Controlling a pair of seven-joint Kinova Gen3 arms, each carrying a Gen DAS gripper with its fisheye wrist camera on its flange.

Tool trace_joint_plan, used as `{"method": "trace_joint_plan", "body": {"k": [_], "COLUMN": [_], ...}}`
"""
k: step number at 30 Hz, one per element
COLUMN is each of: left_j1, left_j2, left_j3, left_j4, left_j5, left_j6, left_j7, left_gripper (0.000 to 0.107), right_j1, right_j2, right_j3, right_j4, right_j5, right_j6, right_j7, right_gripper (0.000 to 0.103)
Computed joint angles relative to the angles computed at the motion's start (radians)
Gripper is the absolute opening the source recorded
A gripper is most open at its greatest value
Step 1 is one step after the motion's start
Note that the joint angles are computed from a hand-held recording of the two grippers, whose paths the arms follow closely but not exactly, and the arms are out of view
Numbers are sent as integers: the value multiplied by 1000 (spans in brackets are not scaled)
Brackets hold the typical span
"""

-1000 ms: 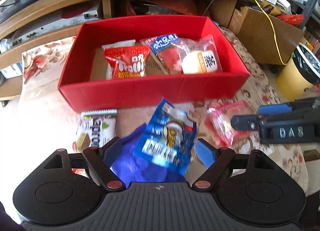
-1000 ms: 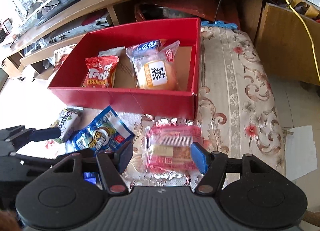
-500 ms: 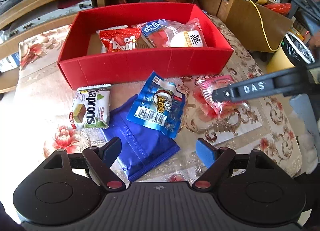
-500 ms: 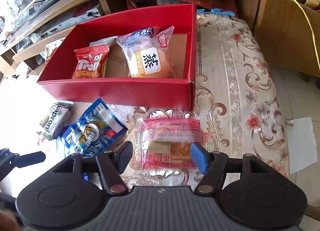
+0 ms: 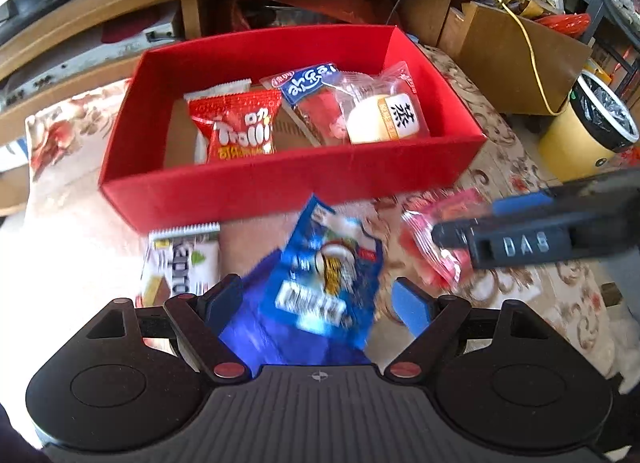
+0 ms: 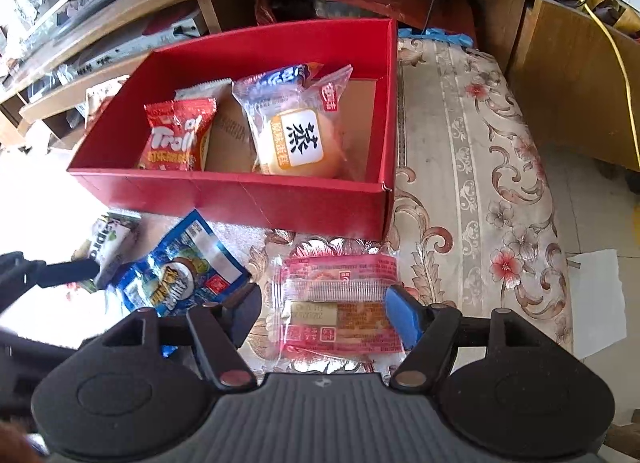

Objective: Organize snacks
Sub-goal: 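Close the left tool on the blue sausage pack while the right tool grasps the pink pastry packet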

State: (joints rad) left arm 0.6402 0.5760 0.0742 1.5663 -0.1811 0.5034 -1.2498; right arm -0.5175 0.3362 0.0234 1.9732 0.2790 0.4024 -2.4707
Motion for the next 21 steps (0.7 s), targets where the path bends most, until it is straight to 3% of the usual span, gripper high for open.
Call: {"method": "trace_joint_plan", "body": {"k": [6,9,14,17,21], "left_j1": [-2,32,54,54,66], "left_j2": [70,105,136,132,113], "left_j3": [29,9,-19,-20,-13], "left_j4": [-88,-132,-159,-153,-122], "left_j5": [-6,-33,-46,-36,-38], "left_j6": [55,92,117,109,85], "left_j7": [-86,-112,-110,-86,-79], "left_gripper": [87,88,86,81,77], "right_j1": [27,54,67,27,23], "right_j2": [37,67,76,59,28], "right_j3": [-20,-40,-41,-2,5], "right_j4": [-36,-61,-55,-38,-3], "right_j5": [-11,-37,-73,-47,-34], "right_j6": [25,47,39,38,35], "right_j7": [57,119,182,156,136], "right_gripper": [76,80,78,69,68]}}
